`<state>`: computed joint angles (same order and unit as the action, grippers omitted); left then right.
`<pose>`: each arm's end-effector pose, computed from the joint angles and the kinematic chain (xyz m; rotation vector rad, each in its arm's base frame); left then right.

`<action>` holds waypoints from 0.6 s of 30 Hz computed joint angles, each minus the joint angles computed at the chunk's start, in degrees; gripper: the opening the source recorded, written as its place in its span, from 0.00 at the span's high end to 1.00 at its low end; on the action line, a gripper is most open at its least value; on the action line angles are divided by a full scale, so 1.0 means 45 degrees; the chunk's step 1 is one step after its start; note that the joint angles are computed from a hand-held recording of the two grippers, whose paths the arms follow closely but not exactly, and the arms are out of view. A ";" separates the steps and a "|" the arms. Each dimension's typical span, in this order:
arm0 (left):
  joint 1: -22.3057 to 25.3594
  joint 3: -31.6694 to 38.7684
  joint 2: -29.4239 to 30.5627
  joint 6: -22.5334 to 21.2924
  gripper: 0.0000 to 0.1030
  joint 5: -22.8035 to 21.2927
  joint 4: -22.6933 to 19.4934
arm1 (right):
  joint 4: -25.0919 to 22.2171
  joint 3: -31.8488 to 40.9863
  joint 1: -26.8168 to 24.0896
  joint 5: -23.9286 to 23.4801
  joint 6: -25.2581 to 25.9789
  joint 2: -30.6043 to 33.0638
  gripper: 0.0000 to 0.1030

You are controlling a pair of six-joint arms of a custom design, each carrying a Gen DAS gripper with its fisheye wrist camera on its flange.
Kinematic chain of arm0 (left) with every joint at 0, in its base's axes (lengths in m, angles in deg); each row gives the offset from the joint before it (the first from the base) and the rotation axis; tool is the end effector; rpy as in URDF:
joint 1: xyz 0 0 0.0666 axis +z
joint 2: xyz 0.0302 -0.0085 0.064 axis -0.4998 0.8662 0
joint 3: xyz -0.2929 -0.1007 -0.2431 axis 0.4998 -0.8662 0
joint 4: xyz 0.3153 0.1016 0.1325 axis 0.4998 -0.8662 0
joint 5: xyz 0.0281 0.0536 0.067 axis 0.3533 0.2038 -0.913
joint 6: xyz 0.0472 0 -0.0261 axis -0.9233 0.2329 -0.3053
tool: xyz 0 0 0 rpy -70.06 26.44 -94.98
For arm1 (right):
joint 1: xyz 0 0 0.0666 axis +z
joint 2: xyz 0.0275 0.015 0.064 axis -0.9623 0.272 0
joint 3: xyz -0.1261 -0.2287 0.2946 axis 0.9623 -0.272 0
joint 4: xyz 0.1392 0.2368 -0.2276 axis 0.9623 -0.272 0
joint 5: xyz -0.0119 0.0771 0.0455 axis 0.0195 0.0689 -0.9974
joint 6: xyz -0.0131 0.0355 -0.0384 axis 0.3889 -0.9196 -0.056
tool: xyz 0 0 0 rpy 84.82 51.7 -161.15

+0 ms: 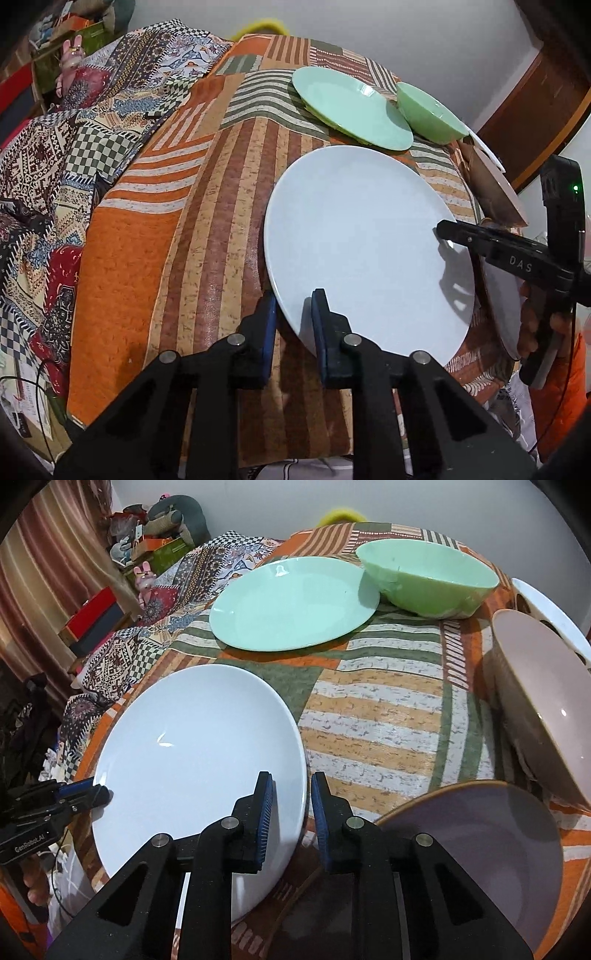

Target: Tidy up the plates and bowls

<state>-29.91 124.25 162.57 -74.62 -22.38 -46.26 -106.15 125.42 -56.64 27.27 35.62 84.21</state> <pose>0.6283 -0.0113 0.2629 0.0229 2.6050 -0.4626 0.6578 0.2154 0.3220 -0.3559 2.6308 0.3948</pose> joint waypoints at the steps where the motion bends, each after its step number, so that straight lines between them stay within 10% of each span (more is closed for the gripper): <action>1: 0.0009 0.0033 0.0024 0.0035 0.82 0.0034 -0.0013 | -0.0028 0.0023 0.0021 0.0086 0.0005 0.0005 0.81; 18: -0.0061 -0.0378 -0.0645 0.0361 0.82 -0.0809 0.0360 | 0.0602 -0.0602 0.0211 0.0226 -0.0329 -0.0543 0.80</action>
